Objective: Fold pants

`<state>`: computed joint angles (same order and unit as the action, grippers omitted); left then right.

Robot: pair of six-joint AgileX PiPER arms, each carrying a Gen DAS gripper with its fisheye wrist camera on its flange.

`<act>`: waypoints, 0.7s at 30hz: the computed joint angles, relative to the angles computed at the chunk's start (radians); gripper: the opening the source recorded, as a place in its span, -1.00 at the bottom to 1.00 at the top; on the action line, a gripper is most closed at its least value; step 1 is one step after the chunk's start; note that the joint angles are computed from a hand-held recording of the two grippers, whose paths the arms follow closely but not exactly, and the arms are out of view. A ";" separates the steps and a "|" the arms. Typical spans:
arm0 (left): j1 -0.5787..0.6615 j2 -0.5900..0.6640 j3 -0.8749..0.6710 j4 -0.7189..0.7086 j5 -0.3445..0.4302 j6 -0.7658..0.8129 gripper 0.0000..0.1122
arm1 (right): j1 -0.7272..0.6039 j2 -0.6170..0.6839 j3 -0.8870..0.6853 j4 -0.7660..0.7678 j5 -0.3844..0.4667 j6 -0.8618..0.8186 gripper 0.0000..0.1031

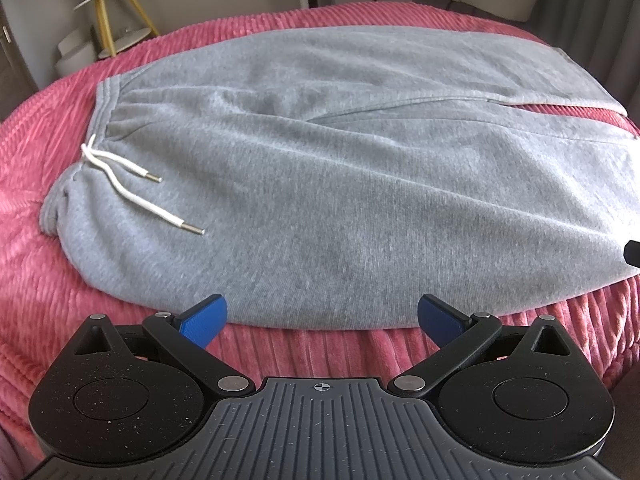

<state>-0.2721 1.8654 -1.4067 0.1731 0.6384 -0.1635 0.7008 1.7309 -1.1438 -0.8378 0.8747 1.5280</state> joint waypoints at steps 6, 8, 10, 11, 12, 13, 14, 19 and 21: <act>0.007 -0.001 -0.005 -0.024 0.005 0.013 0.84 | -0.014 -0.003 0.001 0.016 -0.014 -0.010 0.89; 0.008 -0.002 -0.005 -0.027 0.005 0.015 0.84 | -0.011 -0.004 0.005 0.012 -0.017 -0.002 0.89; 0.008 -0.004 -0.004 -0.028 0.006 0.014 0.84 | -0.014 -0.008 0.011 0.011 -0.027 0.001 0.89; 0.010 -0.003 -0.005 -0.031 0.005 0.015 0.84 | -0.015 -0.009 0.011 0.011 -0.029 0.002 0.89; 0.011 -0.004 -0.005 -0.033 0.005 0.016 0.84 | -0.016 -0.010 0.012 0.013 -0.031 0.002 0.89; 0.012 -0.003 -0.007 -0.035 0.007 0.015 0.84 | -0.017 -0.012 0.014 0.015 -0.034 0.002 0.89; 0.014 -0.002 -0.009 -0.037 0.009 0.015 0.84 | -0.019 -0.014 0.015 0.019 -0.040 0.001 0.89; 0.001 -0.010 -0.015 0.063 0.021 -0.110 0.84 | -0.060 -0.074 0.070 0.040 -0.152 -0.007 0.89; -0.010 -0.005 -0.032 0.134 0.031 -0.179 0.84 | -0.098 -0.122 0.110 0.031 -0.229 0.012 0.89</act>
